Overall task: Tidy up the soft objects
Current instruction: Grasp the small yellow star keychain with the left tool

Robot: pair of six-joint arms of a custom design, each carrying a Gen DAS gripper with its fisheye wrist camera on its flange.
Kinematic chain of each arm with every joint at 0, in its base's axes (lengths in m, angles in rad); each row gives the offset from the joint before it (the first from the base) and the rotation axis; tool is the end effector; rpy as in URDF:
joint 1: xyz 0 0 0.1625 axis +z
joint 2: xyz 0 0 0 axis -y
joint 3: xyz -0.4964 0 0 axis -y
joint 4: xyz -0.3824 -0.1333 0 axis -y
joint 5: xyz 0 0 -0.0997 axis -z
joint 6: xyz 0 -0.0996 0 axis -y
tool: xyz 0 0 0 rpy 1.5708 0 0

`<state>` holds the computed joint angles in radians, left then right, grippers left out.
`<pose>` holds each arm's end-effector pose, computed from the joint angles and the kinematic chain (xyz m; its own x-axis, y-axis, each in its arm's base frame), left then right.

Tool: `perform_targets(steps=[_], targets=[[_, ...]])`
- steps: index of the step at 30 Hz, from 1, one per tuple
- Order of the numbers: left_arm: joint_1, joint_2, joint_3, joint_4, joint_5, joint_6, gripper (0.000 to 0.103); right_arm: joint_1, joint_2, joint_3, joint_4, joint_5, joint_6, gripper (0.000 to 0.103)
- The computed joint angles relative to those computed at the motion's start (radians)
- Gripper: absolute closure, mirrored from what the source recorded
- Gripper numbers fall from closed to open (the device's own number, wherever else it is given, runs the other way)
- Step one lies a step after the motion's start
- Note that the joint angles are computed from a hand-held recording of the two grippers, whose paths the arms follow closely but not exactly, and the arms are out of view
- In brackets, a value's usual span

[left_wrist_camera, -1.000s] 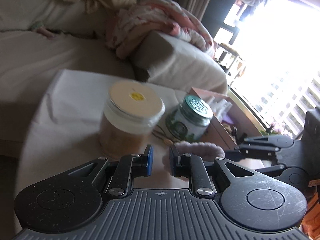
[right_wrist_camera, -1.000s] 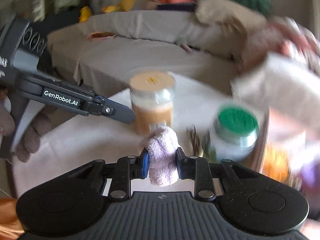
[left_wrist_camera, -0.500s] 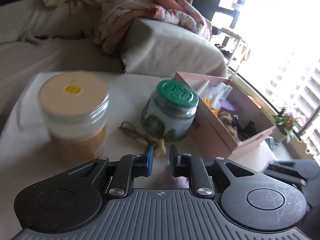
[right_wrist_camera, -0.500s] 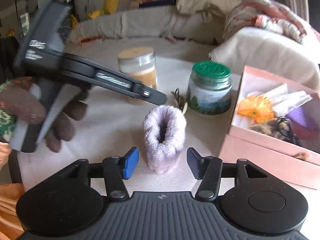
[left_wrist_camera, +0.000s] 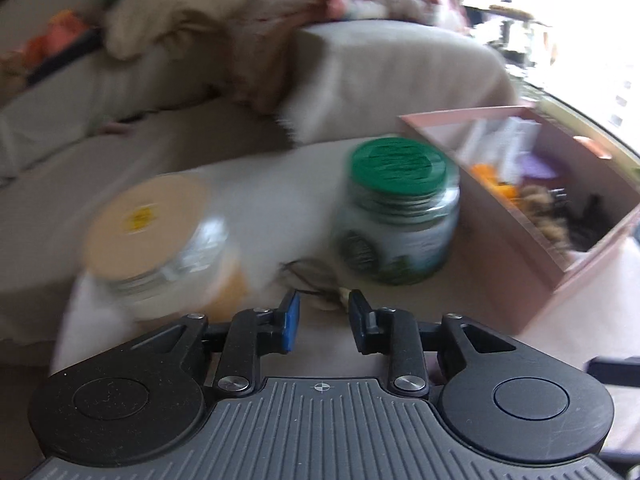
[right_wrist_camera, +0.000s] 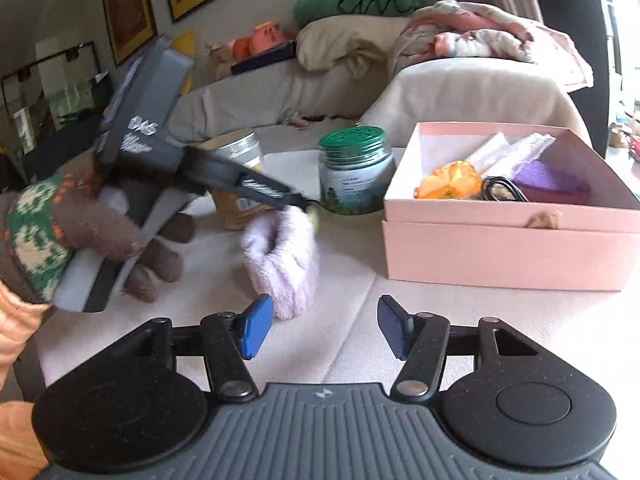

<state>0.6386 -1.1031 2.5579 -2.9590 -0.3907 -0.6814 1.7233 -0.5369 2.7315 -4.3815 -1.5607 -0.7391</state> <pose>-0.1587 -0.3985 0.1813 -0.6426 -0.1086 -0.7585 0.5104 0.6776 -0.5294 0.1847 -0.3177 0.0823 -0.6463 -0.6599 0.3832 -0.7568 0.4900 -0.4326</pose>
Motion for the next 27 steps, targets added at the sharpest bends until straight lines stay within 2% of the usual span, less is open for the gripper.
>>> perform_targets(steps=[3,4,7,9,10,13,16,19,27], targets=[[-0.023,-0.052,0.038,0.072,-0.003,-0.120,0.075,-0.016,0.029,0.020,-0.066,0.033,-0.024,0.043],[-0.026,-0.061,0.053,0.038,-0.016,-0.129,0.075,-0.019,0.040,0.024,-0.089,0.044,-0.035,0.041],[-0.011,-0.067,0.088,-0.166,-0.099,-0.099,0.075,-0.019,0.061,0.027,-0.123,0.050,-0.059,0.039],[0.005,-0.058,0.079,-0.235,-0.128,-0.082,0.075,-0.015,0.061,0.025,-0.118,0.045,-0.065,0.039],[0.011,-0.050,0.068,-0.229,-0.122,-0.079,0.075,-0.015,0.060,0.024,-0.115,0.044,-0.066,0.039],[0.027,-0.036,0.019,-0.106,-0.088,-0.114,0.075,-0.016,0.066,0.029,-0.128,0.045,-0.063,0.039],[0.059,-0.005,-0.019,-0.090,-0.107,-0.085,0.075,-0.018,0.066,0.029,-0.124,0.046,-0.065,0.039],[0.077,0.043,-0.026,-0.188,-0.110,-0.006,0.075,-0.018,0.061,0.027,-0.114,0.045,-0.062,0.039],[0.103,0.067,-0.050,-0.229,-0.119,0.060,0.075,-0.012,0.061,0.021,-0.110,0.032,-0.045,0.035]])
